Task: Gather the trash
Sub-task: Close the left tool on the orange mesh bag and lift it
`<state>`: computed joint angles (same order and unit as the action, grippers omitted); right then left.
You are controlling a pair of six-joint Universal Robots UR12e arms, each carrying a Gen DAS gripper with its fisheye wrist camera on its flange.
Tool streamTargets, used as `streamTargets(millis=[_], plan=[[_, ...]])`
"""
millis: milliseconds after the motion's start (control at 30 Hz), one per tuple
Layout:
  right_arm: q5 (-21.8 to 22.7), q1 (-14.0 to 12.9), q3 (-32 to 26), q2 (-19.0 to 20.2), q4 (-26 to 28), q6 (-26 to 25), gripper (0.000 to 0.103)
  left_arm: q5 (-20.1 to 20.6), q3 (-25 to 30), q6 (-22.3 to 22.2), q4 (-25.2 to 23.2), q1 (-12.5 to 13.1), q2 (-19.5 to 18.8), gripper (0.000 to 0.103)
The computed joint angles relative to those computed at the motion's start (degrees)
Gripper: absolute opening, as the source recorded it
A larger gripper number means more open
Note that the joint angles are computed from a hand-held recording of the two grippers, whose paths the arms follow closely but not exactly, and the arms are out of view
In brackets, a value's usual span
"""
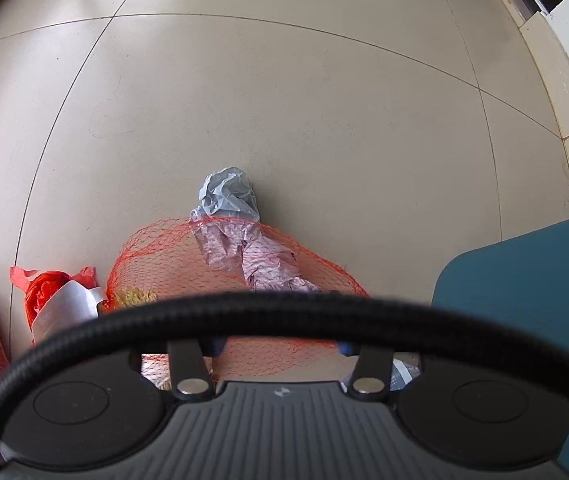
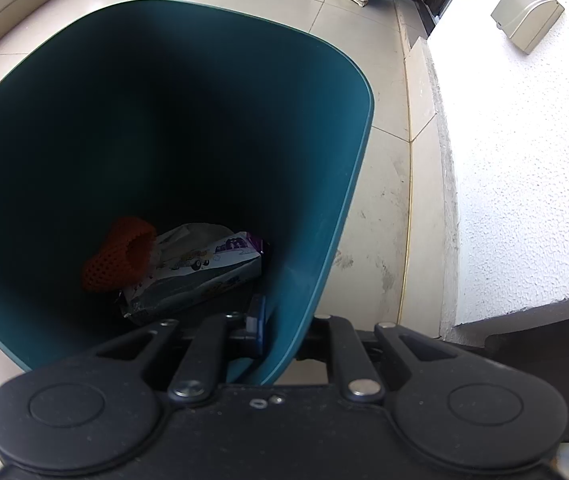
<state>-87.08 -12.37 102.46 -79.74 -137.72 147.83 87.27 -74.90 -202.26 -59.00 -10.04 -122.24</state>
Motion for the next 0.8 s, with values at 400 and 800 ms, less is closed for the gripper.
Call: streamTargets(millis=[400, 800], plan=[[-0.2, 0.3, 0.2, 0.0, -0.3, -0.2, 0.012, 5.0, 5.1, 0.8, -2.2, -2.7, -5.9, 0.078], [0.0, 0.3, 0.7, 0.0, -1.2, 0.1, 0.012, 6.6, 0.7, 2.9, -7.0, -2.8, -3.3, 0.008]])
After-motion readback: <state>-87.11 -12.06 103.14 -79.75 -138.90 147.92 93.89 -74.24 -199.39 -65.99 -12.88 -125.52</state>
